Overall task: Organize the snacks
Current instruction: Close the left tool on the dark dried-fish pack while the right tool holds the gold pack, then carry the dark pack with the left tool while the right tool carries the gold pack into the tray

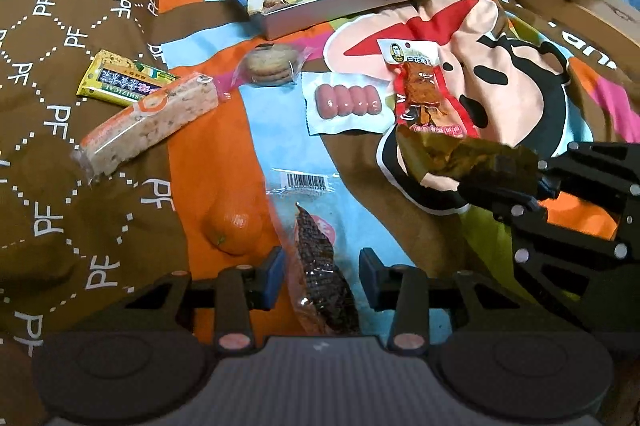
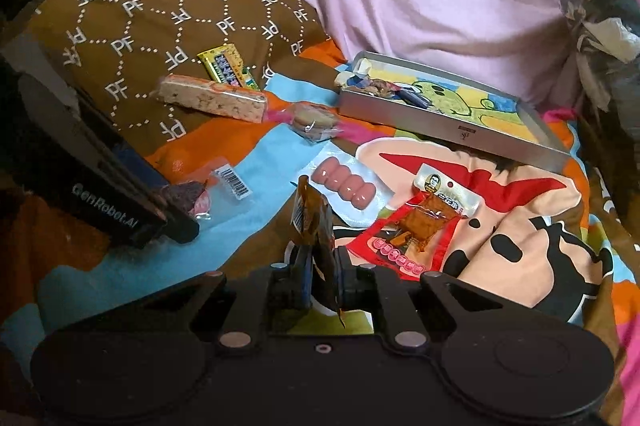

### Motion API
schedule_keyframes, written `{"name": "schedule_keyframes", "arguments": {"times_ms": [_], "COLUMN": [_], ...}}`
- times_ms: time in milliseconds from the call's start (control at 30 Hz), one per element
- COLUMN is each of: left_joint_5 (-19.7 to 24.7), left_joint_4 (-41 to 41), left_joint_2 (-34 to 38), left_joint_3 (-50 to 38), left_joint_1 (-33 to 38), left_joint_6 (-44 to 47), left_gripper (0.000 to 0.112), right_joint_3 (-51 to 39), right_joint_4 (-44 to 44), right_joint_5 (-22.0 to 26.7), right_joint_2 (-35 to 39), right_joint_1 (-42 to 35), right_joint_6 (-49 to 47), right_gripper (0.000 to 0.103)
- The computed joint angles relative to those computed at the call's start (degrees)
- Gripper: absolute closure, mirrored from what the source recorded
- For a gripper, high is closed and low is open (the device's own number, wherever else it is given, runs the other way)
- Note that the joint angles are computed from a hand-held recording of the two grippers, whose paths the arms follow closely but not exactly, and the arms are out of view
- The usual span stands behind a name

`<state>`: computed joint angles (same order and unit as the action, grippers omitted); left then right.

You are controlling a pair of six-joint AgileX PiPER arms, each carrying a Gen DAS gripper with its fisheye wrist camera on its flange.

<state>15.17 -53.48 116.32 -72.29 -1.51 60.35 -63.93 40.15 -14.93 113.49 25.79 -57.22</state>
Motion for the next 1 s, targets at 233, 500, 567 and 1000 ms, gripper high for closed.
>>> {"name": "schedule_keyframes", "arguments": {"times_ms": [233,500,567,1000], "left_joint_5": [0.0,0.8,1.4,5.7], "left_joint_4": [-12.9,-24.8,-22.1,4.5], "left_joint_2": [-0.7,-1.1,-0.7,11.6], "left_joint_3": [0.9,0.7,-0.8,-32.0], "left_joint_1": [1.1,2.0,2.3,2.4], "left_joint_6": [10.8,20.1,16.0,-18.3], "left_gripper": [0.068,0.068,0.068,0.067], "right_joint_3": [0.4,1.9,1.0,-25.1], "right_joint_4": [9.0,1.1,-0.4,-7.5], "right_joint_5": [-7.4,-14.6,-14.1,-4.3], "right_joint_2": [1.6,1.6,1.5,11.0], "right_joint_1": [2.8,3.2,2.5,-4.9], "right_joint_6": [-13.0,-11.2,-10.3,-8.9], "right_gripper": [0.093,0.093,0.093,0.093]}}
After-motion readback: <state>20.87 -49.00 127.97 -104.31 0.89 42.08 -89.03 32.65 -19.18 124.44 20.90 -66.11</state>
